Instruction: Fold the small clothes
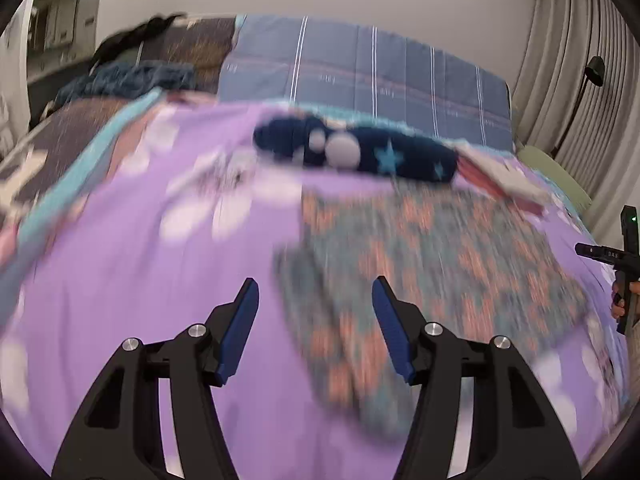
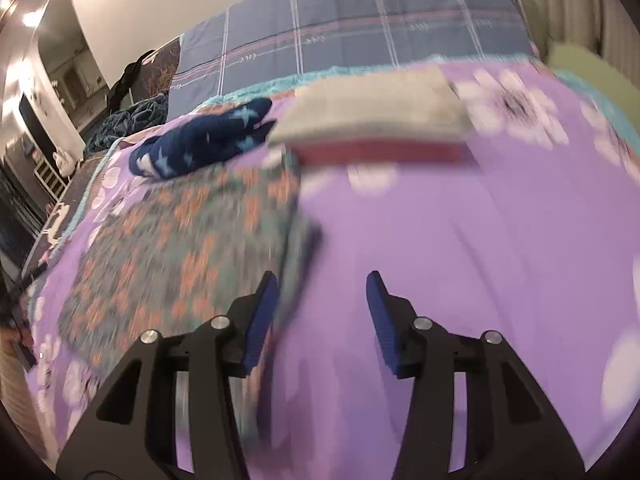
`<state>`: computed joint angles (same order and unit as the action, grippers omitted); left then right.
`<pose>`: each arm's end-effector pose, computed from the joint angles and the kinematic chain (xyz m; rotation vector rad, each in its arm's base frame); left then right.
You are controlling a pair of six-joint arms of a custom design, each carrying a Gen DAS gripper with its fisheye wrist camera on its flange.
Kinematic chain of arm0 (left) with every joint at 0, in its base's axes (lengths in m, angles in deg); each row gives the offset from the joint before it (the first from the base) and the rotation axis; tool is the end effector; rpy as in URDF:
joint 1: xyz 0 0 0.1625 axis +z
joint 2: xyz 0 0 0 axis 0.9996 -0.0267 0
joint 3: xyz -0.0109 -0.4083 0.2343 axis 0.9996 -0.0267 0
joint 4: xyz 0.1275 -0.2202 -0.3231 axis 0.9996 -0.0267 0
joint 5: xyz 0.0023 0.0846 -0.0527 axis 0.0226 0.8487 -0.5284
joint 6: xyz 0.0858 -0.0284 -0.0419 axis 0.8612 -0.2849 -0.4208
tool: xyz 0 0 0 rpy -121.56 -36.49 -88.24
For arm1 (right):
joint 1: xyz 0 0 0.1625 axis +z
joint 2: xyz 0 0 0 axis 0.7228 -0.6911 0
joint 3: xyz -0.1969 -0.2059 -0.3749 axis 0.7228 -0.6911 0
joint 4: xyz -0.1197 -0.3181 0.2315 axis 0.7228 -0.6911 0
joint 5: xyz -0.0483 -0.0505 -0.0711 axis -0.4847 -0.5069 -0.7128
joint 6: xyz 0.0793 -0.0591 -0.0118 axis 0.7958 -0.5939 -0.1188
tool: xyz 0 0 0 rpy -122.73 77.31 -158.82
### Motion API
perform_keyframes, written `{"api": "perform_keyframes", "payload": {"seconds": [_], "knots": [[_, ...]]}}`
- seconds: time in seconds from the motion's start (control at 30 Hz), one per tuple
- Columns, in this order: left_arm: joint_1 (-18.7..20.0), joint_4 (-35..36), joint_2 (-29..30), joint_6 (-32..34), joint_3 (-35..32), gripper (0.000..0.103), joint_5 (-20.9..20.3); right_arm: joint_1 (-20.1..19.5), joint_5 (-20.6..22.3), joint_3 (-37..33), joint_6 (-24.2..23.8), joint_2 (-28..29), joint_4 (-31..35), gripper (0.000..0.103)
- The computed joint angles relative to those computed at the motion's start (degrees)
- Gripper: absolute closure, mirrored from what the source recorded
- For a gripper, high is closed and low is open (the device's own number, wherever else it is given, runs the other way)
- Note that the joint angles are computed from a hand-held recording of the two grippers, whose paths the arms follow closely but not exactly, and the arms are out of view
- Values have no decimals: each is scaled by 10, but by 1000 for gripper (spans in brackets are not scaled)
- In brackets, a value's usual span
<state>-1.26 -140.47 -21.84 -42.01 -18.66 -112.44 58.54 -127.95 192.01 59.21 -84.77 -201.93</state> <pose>0.1067 -0.8101 0.3981 1.0129 2.5516 -0.7017 0.2223 -0.6069 0.0765 -0.2090 -2.2360 1.1440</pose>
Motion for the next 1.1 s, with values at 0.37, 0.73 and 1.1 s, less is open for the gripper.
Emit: {"api": "perform_keyframes", "payload": {"seconds": [0.37, 0.73, 1.1], "knots": [[10, -51, -49, 130, 150, 44, 47, 28, 16, 89, 138, 33, -81, 44], [-27, -191, -70, 326, 210, 103, 104, 51, 3, 101, 157, 50, -114, 40], [-6, -170, -72, 236, 188, 103, 104, 41, 18, 101, 159, 49, -123, 39]]}}
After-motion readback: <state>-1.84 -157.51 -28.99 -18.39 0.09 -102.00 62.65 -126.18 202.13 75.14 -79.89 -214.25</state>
